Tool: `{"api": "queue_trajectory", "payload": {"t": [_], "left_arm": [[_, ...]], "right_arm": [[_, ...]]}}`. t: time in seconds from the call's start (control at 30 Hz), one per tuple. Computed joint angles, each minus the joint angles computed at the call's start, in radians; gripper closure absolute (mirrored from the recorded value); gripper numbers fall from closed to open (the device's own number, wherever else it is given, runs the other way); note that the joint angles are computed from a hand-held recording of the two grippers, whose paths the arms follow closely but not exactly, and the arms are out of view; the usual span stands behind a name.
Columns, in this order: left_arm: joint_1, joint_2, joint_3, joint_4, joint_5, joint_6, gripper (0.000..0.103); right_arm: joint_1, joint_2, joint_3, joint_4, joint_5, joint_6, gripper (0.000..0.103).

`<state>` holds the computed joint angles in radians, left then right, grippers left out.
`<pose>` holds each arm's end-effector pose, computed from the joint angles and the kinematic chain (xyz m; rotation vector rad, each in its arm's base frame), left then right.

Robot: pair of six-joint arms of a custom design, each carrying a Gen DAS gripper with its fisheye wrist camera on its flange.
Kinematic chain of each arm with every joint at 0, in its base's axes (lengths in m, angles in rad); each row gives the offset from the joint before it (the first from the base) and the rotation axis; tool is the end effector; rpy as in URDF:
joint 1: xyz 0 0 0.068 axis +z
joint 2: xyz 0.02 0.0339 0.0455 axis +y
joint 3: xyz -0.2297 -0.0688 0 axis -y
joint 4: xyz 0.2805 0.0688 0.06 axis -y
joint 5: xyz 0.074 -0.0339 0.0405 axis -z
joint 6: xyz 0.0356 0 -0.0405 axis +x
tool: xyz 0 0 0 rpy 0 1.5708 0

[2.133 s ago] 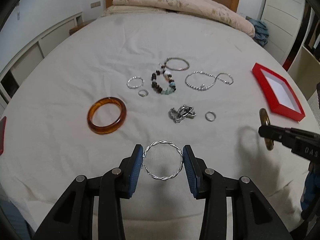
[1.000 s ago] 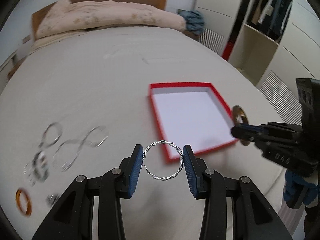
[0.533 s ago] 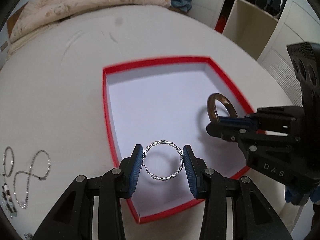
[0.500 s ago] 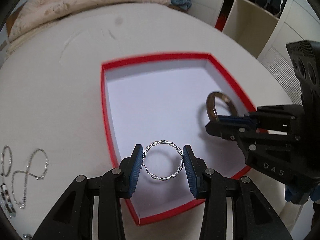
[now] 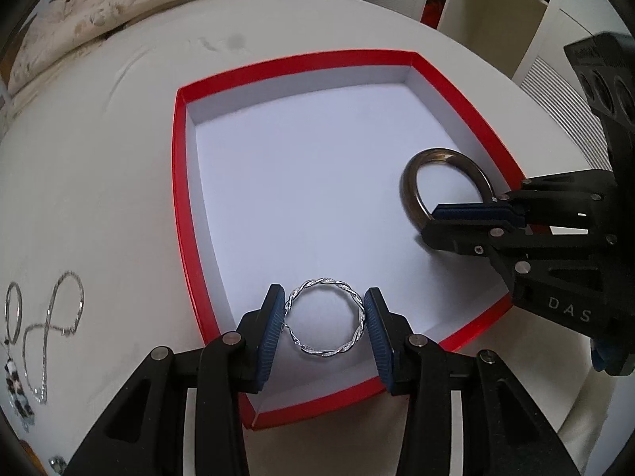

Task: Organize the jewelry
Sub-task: 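Carry both held bracelets over the red box and lower them inside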

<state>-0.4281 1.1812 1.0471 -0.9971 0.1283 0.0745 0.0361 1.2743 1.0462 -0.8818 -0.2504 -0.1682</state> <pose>0.2394 -0.1143 0.2490 0.7136 2.6228 -0.2787 0.2874 0.0192 0.2310 -0.3483 2.6299 0.2920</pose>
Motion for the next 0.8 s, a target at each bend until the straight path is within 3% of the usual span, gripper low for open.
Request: {"api": "queue_trajectory", "payload": {"t": [0.43,0.67,0.73,0.8], "left_arm": [[0.136,-0.145,-0.064,-0.171,0.106,0.000,0.060],[0.199,-0.300,-0.127,-0.298,0.108,0.019,0.060],[0.225,-0.330,-0.130,-0.341,0.125,0.021,0.060],[0.238,-0.326,-0.118,-0.357,0.135,0.024,0.060]], "right_arm": [[0.048,-0.100,-0.046,-0.136,0.001,-0.014,0.093],[0.129,-0.171,-0.075,-0.216,0.016,0.010,0.092],[0.146,-0.179,-0.079,-0.231,0.033,0.012,0.087],[0.152,-0.200,-0.089,-0.244,0.039,0.022,0.074]]}}
